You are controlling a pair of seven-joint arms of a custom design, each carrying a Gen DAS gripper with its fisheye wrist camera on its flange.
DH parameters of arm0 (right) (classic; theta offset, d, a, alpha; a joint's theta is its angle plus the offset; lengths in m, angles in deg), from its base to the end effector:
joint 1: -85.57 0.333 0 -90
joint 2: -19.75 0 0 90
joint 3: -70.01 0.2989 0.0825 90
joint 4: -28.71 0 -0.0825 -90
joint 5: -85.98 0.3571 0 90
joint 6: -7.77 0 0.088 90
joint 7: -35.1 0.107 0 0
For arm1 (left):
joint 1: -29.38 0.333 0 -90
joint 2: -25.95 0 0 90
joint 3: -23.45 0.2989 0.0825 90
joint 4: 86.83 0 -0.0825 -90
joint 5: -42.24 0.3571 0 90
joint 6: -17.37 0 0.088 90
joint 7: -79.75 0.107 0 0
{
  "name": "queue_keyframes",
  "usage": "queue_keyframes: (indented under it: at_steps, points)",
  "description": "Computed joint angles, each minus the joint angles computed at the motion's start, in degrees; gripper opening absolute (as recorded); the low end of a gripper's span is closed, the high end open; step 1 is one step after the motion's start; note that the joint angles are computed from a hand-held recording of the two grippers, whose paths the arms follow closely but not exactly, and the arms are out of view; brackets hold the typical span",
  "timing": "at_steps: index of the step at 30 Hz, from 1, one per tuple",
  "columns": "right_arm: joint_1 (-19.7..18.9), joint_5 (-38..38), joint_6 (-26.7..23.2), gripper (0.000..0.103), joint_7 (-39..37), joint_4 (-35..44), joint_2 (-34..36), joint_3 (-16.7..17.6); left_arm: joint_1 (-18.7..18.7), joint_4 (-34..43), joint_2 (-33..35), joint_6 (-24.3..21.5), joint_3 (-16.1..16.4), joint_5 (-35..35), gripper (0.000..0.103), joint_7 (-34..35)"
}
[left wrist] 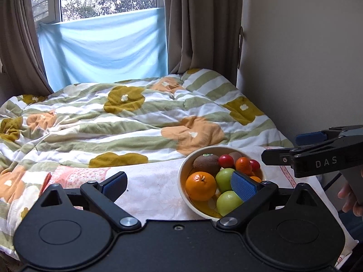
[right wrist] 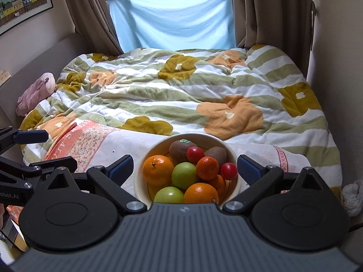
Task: Organize fruits
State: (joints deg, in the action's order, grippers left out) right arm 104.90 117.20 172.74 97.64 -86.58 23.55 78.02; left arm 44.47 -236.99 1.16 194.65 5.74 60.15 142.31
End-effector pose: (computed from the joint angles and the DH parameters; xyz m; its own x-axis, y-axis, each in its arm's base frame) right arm 0.5370 0.2422 0.5058 0.5125 -0.8478 -0.1363 -0.6240 -0.2586 -0.7374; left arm 0.4267 -0.0535 0.4872 0.0969 -0.9953 -0.0069 -0.6199 -0.0549 -0.7828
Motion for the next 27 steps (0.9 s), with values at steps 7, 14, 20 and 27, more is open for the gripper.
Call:
queue_keyframes:
  at_steps: [7, 14, 20, 27]
  points:
    - [2.20, -9.51, 4.16, 0.103, 14.29, -12.03, -14.00, 0.01, -0.92, -7.23, -14.70, -1.26, 0.96, -1.77, 0.103, -1.07]
    - [-2.48, -24.89, 1.40, 0.103, 34.00, -20.33, -25.96, 5.59, -2.92, -12.30, -27.57, -9.03, 1.56, -3.35, 0.103, -0.07]
    - [-3.03, -32.40, -2.30, 0.103, 43.71, -25.29, -33.08, 8.27, -6.39, -15.76, -35.94, -14.73, 3.66, -4.13, 0.103, 0.84]
    - [-1.49, -37.39, -5.65, 0.103, 51.93, -28.69, -38.03, 8.43, -7.65, -18.41, -43.05, -19.83, 2.75, -4.12, 0.103, 0.51]
